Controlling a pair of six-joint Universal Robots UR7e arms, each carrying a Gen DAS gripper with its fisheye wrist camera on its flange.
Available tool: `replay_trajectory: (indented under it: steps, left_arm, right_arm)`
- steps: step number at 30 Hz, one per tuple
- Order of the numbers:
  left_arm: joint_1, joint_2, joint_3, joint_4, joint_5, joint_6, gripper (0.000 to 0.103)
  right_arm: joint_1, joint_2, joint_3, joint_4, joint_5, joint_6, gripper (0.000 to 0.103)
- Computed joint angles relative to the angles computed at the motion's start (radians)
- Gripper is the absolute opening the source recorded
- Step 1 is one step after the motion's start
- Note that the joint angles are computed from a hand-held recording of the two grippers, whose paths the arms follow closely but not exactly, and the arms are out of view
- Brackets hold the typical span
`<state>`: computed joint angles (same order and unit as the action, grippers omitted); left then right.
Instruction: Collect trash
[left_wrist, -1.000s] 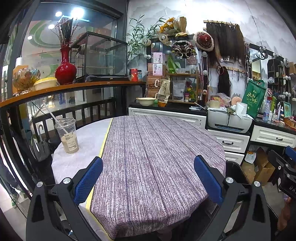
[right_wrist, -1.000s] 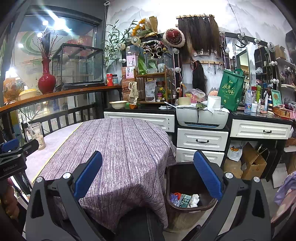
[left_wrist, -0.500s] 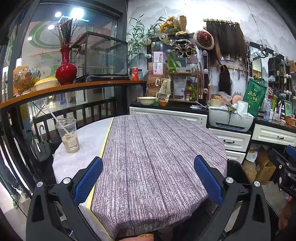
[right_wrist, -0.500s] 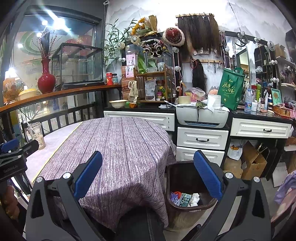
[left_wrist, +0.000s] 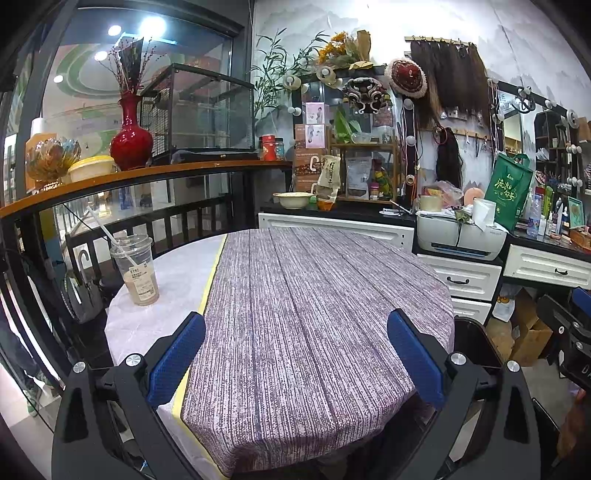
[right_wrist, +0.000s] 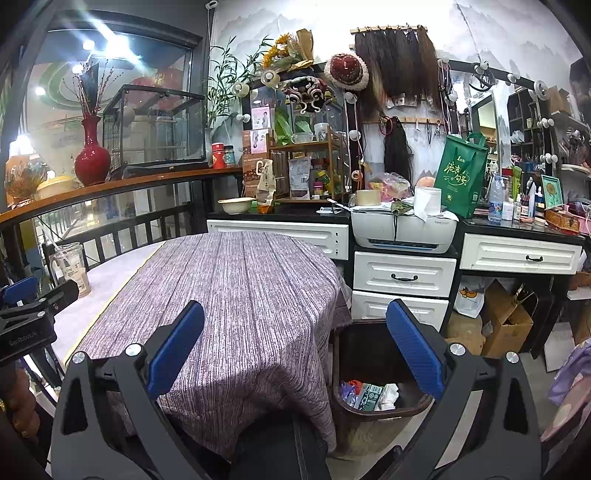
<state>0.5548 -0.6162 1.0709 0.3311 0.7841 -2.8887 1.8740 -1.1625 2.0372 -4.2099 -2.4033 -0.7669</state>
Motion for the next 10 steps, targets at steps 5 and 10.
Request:
replay_trajectory:
  steps: [5, 10]
  left_arm:
    - [0.005, 0.012, -0.018, 0.022, 0.008, -0.004, 0.098]
    - [0.009, 0.012, -0.020, 0.026, 0.008, -0.006, 0.098]
  right_arm:
    - [0.003, 0.000, -0.003, 0.009, -0.010, 0.008, 0.097]
    - [0.005, 0.002, -0.012, 0.022, -0.017, 0.016, 0.097]
